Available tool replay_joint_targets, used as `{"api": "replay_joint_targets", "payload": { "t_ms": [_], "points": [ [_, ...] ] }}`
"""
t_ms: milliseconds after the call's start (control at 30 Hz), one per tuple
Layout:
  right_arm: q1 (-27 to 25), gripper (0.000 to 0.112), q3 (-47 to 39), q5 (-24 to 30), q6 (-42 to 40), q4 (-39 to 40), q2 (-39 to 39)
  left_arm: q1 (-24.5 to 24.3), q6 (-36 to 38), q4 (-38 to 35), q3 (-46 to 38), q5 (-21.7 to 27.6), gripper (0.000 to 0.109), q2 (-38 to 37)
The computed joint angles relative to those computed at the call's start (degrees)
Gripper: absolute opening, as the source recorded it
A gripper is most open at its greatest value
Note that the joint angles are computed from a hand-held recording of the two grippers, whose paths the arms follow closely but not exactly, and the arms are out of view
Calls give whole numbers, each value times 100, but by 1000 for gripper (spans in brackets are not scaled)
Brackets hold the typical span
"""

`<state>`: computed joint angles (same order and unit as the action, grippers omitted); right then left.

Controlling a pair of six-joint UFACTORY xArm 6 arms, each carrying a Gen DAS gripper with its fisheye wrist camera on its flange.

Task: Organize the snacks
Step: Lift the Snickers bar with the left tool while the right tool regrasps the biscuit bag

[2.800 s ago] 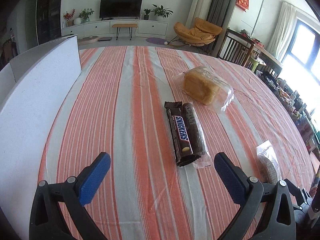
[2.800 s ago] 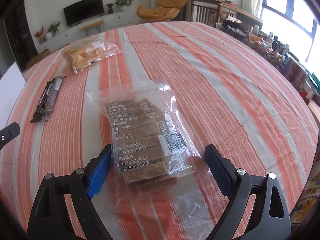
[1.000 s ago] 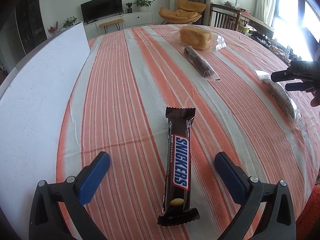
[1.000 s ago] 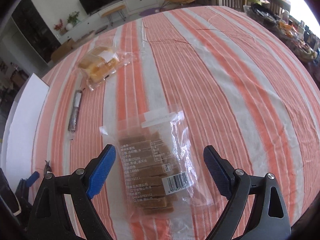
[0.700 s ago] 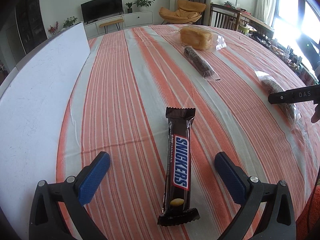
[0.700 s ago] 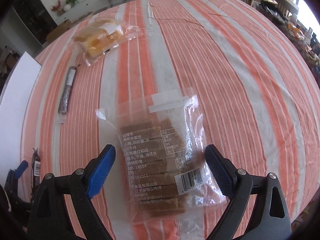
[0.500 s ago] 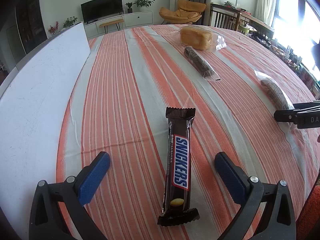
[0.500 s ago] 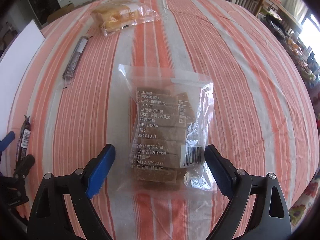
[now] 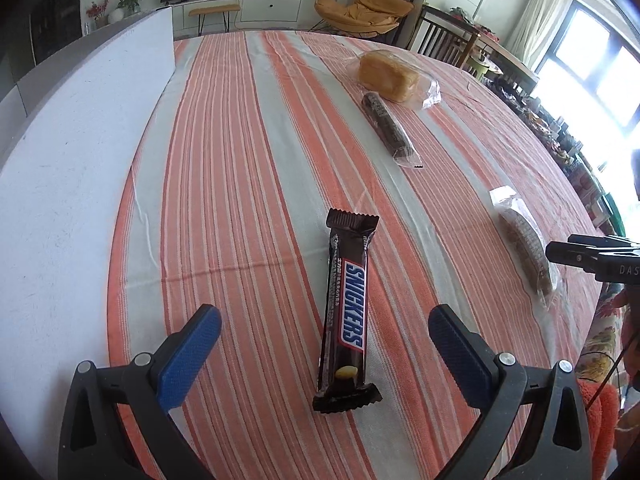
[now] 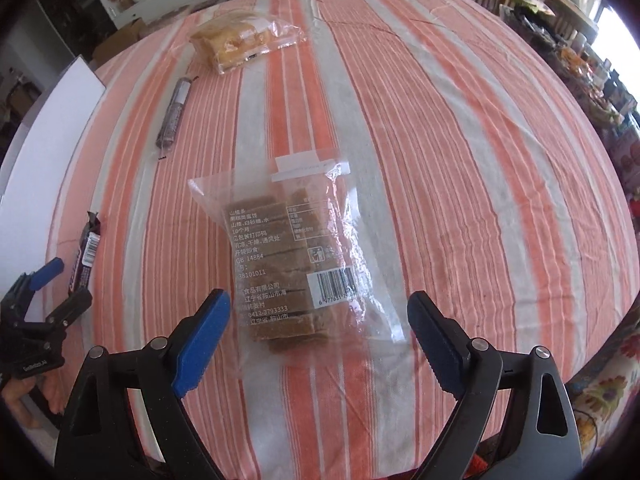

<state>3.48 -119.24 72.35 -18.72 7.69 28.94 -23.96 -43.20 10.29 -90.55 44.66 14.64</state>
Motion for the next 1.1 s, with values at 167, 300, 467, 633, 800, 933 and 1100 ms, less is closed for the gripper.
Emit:
{"api": "replay_joint_targets", "payload": {
  "t_ms": [167,300,467,633,800,933,1100],
  "points": [
    [218,92,-773,582,-240,-252,655,-71,367,68,-722,726,80,443],
    [221,69,485,-266,73,-303,-119,-130,312,245,-497,623,18,275],
    [-230,41,955,123,204,989,-679,-128,153,-691,752,-455,16,-596],
    [-819,8,1100,927,669,2845,-755,-334,-118,-901,1446,-1115,16,-1078],
    [-476,43,1332,22,277,2099,-911,-299,-481,-619,1532,-1007,16,-1191],
    [-243,82,1161,-350,18,1479,-754,-293,-595,-439,1584,-1007,16,-1269],
    [-8,85,880,-232,-260,941,-289,-330,-596,-439,1623,-1029,16,-1302]
  ]
}}
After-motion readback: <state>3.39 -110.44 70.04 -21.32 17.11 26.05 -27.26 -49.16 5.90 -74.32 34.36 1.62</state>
